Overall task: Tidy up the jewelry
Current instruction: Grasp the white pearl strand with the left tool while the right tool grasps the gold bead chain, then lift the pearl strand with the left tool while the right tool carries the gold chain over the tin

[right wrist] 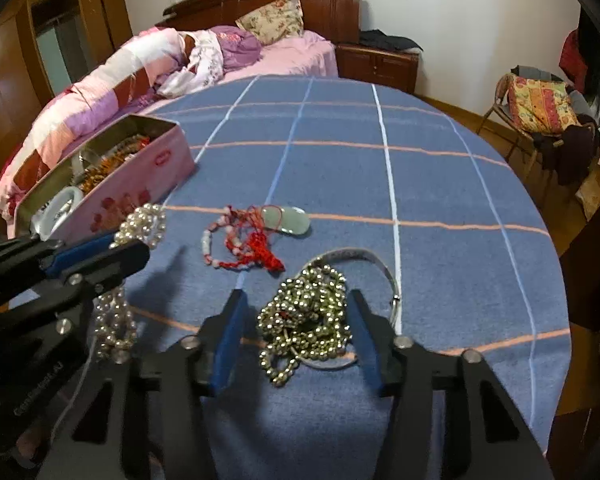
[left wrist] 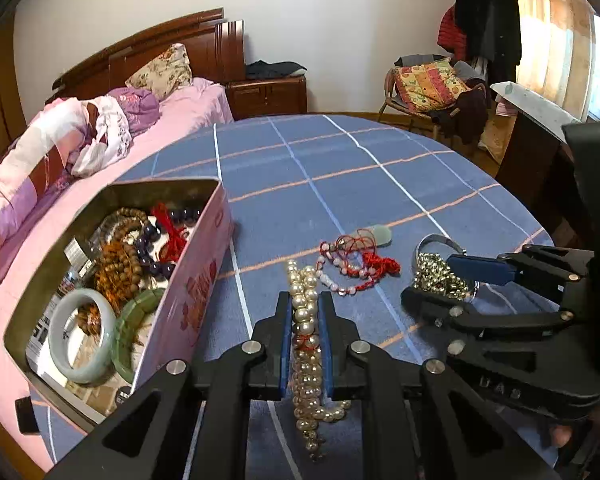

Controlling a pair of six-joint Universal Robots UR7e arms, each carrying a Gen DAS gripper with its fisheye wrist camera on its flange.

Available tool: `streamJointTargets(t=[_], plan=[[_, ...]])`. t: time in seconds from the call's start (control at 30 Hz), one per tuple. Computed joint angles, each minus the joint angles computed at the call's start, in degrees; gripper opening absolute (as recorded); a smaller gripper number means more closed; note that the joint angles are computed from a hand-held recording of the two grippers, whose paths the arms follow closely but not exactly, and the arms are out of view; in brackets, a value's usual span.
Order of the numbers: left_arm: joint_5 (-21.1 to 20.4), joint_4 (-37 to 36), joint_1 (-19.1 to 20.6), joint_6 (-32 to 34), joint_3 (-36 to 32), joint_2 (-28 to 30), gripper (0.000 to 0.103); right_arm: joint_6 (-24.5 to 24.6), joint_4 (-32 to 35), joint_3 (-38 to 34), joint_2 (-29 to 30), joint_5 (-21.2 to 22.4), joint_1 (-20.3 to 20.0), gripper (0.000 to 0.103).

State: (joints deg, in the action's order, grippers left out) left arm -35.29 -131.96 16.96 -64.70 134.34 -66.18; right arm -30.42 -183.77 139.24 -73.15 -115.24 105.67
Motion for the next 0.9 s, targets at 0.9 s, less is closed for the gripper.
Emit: streamJointTargets(t=[0.9], plan=[[2.6,0.8,-2.2,-2.8,1.6,-3.1,0.012,-0.1,-5.0,1.8,-6.9,7.3,0.5,0.016]])
